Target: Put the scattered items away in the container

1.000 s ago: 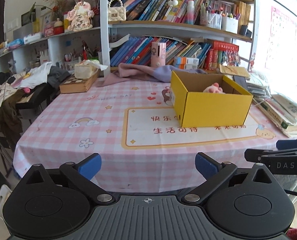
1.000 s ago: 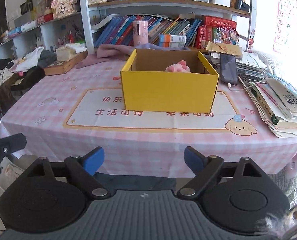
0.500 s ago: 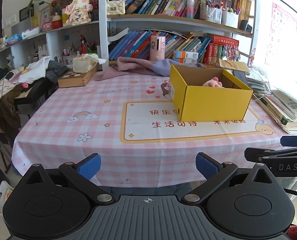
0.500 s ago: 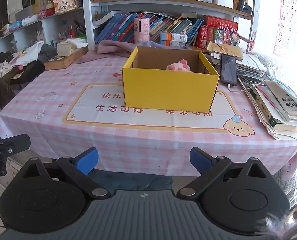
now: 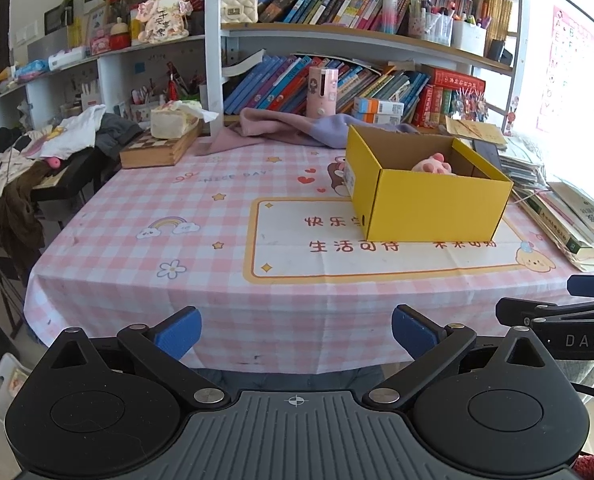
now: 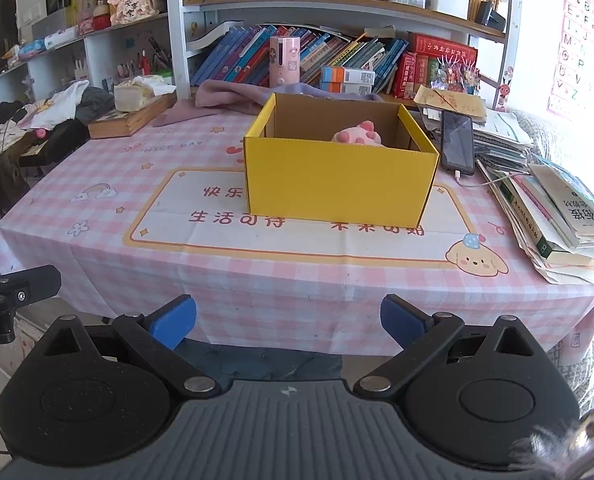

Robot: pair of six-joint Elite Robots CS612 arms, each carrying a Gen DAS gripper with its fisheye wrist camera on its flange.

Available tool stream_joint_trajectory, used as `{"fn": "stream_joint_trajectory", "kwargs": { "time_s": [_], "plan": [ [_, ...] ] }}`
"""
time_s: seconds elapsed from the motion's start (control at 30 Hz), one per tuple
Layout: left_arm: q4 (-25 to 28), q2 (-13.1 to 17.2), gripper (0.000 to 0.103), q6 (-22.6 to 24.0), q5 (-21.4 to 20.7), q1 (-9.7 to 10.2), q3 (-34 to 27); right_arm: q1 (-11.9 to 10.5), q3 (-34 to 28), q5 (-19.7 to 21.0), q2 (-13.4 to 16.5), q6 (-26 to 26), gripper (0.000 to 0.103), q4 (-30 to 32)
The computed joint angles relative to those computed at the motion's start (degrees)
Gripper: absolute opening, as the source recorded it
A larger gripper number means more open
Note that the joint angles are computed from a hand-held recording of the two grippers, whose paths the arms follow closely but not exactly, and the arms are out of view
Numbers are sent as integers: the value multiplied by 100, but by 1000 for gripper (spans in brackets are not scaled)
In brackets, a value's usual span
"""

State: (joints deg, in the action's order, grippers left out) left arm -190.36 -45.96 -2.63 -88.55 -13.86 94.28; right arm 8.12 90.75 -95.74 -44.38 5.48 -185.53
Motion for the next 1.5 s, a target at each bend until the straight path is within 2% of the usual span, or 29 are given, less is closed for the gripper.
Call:
{"fn": "stream_joint_trajectory", "kwargs": {
  "time_s": [0.3,0.53,1.5],
  "plan": [
    [78,2,102,-5,10,-7,-18,11,-10,-47,5,60,101,64],
    [113,10,102,55,-167,7,-38,8,-5,-53,2,64,101,69],
    [210,42,103,-61,-170,37,-115,53,-106,-106,38,67,102,152]
  ]
}}
